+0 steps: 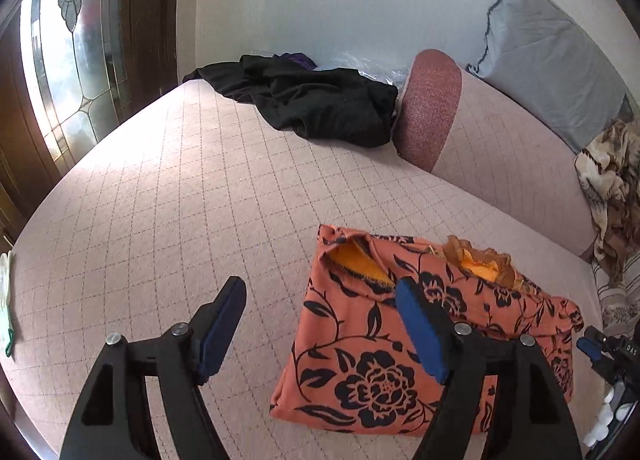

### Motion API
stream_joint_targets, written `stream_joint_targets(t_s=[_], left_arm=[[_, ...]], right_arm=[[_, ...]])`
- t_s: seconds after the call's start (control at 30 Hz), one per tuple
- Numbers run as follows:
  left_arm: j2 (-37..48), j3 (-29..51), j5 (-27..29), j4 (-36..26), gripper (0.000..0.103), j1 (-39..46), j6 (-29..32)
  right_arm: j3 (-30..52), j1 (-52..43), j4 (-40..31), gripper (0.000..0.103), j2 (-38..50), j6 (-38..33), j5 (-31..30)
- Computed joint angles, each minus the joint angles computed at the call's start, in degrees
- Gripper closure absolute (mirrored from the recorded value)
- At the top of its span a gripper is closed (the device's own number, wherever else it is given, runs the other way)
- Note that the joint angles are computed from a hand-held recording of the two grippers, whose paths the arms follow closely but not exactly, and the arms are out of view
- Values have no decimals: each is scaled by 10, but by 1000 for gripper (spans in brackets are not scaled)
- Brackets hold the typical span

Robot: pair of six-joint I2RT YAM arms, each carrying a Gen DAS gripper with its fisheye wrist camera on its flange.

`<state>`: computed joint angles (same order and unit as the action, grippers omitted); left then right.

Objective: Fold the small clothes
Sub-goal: 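Fold the hem up toward the collar with both grippers and release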

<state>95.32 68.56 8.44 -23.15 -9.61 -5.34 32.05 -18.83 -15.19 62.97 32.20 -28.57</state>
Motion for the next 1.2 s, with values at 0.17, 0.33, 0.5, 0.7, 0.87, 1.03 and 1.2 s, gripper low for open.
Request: stream_joint_targets(t_s=[0.17, 0.33, 0.5, 0.7, 0.87, 1.03, 1.2], left_arm=[[39, -42, -41, 34, 25, -37, 62], [113, -3, -49, 15, 26, -28, 75], [167, 51, -17, -11, 25, -7, 47], [155, 54, -18, -11, 26, 12, 32], [133, 36, -35, -4, 26, 29, 35], [140, 48, -25, -21, 25, 48, 36], [155, 72, -39, -32, 25, 39, 37]], right_arm=[[39, 200, 8, 64, 117, 35, 130], [132, 263, 15, 64, 273, 19, 218], [287, 233, 22, 64, 408, 4, 272], [273, 225, 99, 64, 376, 52, 281], [267, 333, 100, 64, 352, 52, 249], [411, 406, 47, 63, 498, 72, 203], [616, 402, -22, 63, 641, 70, 246]])
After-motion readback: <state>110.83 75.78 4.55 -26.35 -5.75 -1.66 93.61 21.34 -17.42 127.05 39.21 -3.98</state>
